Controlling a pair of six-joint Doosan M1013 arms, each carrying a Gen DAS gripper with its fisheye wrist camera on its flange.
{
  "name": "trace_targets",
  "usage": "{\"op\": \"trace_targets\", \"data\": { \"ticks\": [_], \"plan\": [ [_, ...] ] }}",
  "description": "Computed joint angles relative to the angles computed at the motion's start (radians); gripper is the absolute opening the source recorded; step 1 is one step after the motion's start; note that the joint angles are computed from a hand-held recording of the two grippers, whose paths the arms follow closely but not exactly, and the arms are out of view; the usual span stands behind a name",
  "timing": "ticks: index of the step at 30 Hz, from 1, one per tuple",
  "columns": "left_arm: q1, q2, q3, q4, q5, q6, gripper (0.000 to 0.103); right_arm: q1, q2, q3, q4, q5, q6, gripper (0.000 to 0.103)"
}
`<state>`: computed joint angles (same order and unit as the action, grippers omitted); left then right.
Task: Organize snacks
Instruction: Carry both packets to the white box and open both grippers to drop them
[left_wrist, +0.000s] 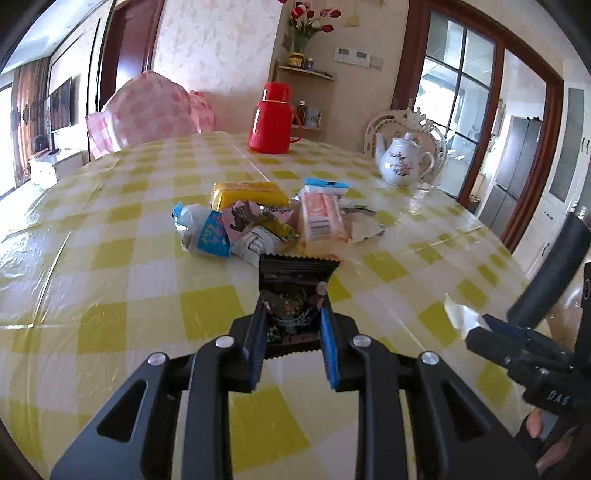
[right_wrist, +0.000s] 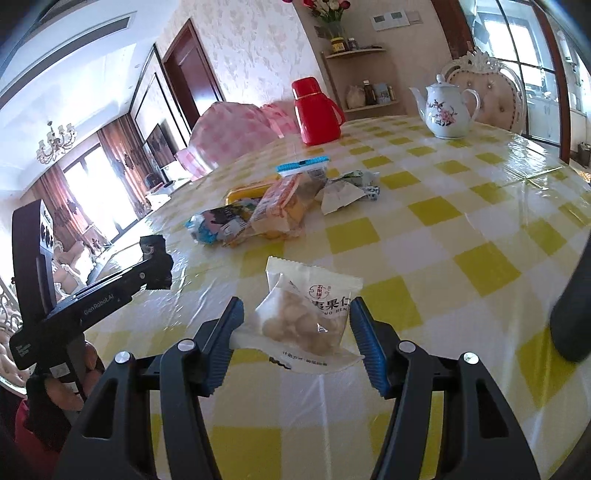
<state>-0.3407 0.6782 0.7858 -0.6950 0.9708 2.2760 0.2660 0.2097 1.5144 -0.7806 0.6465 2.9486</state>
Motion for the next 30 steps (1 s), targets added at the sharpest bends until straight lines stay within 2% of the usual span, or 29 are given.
{"op": "trace_targets", "data": {
  "ticks": [12, 16, 30],
  "plan": [
    [0.020, -0.089, 0.146, 0.030, 0.004, 0.095, 0.026, 0.049, -0.013, 0.004, -0.016, 0.023, 0.008, 0.059],
    [0.031, -0.113, 0.188, 0.061, -0.025, 0.113, 0.026, 0.060, -0.005, -0.008, 0.004, 0.022, -0.018, 0.059],
    [0.100, -0.150, 0.243, 0.113, -0.054, 0.102, 0.026, 0.115, 0.071, -0.119, 0.137, 0.014, -0.238, 0.059]
  ]
}}
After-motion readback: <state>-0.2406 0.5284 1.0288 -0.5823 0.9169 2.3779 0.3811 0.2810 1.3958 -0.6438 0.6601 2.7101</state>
